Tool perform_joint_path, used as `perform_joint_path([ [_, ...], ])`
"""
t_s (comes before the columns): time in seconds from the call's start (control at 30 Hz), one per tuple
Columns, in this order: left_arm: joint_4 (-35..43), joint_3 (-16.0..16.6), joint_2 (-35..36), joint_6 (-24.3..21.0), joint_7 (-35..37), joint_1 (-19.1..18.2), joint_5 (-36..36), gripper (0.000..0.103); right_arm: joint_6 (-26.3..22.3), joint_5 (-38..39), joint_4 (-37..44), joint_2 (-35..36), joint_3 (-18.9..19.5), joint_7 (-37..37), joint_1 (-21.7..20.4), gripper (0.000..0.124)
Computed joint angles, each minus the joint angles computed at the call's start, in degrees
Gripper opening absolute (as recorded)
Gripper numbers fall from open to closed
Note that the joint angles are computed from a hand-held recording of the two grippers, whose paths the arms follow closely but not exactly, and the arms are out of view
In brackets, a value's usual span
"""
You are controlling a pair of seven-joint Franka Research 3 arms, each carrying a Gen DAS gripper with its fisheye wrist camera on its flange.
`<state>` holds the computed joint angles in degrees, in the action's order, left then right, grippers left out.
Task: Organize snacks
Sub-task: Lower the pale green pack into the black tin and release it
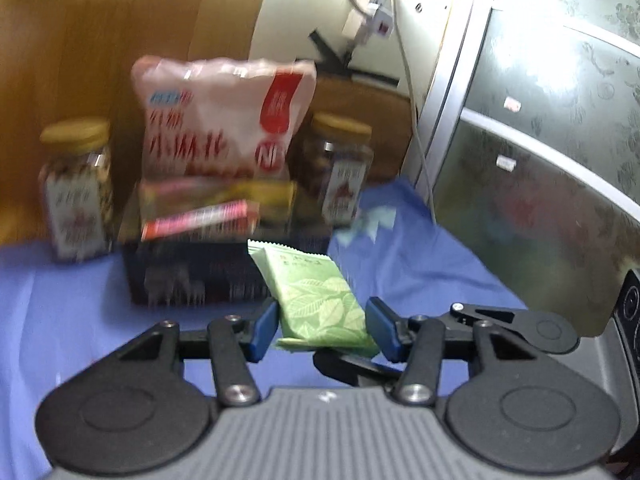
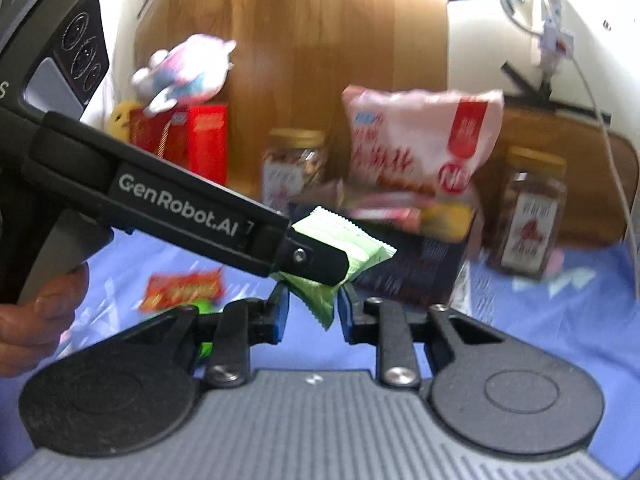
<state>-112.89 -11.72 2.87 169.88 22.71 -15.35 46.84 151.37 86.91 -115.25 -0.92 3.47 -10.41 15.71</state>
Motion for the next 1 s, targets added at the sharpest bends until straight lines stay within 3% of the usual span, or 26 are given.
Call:
perform_joint_path([
  [0.17, 10.62, 0.5, 8.96, 0.75, 10.49, 0.97, -8.1, 0.05, 3.12, -2.84, 10.87, 8.56, 0.86, 5.07, -0.73, 0.029],
  [0.23, 14.53, -0.43, 12.69, 0.95, 15.74, 2.04, -13.57, 0.059, 5.17, -6.43, 16.43, 13.28, 1.6, 8.7, -1.11, 0.03],
  [0.27, 17.19, -0.44, 15.08, 0.37, 18.53, 2.01, -16.04, 0.07, 6.6, -8.43, 18.93, 15.56, 2.08, 10.1, -1.17, 0.031],
  [0.3, 19.93, 1.55, 16.95, -1.43, 17.31, 0.34, -14.49, 0.077, 9.55, -9.57, 21.45, 18.0, 2.65, 10.72, -0.95, 0.033],
  [0.33, 22.07, 5.29, 18.13, -3.85, 14.57, -2.91, -11.67, 0.077, 13.42, -9.7, 22.9, 19.68, 3.34, 10.3, -0.69, 0.038],
  [0.4, 23.51, 9.12, 18.69, -7.2, 10.45, -6.07, -6.92, 0.076, 16.9, -11.3, 23.93, 21.35, 4.14, 11.88, -0.91, 0.039],
  [0.47, 18.44, 10.57, 15.54, -2.22, 5.3, -5.97, -3.44, 0.076, 14.0, -6.69, 21.14, 19.09, 6.42, 10.56, -4.52, 0.039],
  [0.53, 11.98, 14.85, 10.41, 2.36, -6.58, -8.22, 6.29, 0.077, 10.37, -0.73, 16.75, 15.4, 7.49, 6.98, -7.16, 0.04],
  [0.6, 7.2, 16.21, 5.92, 2.44, -15.86, -9.07, 13.35, 0.078, 6.83, 1.55, 11.66, 11.48, 6.36, 6.73, -7.31, 0.043],
  [0.73, -2.13, 13.8, -1.91, 0.44, -28.1, -8.64, 22.38, 0.078, -0.86, -3.89, 4.84, 6.57, 3.25, 14.35, -5.88, 0.044],
  [0.83, -7.37, 10.0, -6.21, -2.67, -32.76, -8.18, 28.55, 0.078, -1.52, -6.1, 0.92, 3.73, 2.1, 16.68, -4.22, 0.045],
  [1.0, -13.18, 4.59, -9.77, -4.71, -33.34, -6.42, 31.04, 0.078, -2.27, -10.82, -1.74, 2.23, 0.7, 24.3, -2.7, 0.045],
])
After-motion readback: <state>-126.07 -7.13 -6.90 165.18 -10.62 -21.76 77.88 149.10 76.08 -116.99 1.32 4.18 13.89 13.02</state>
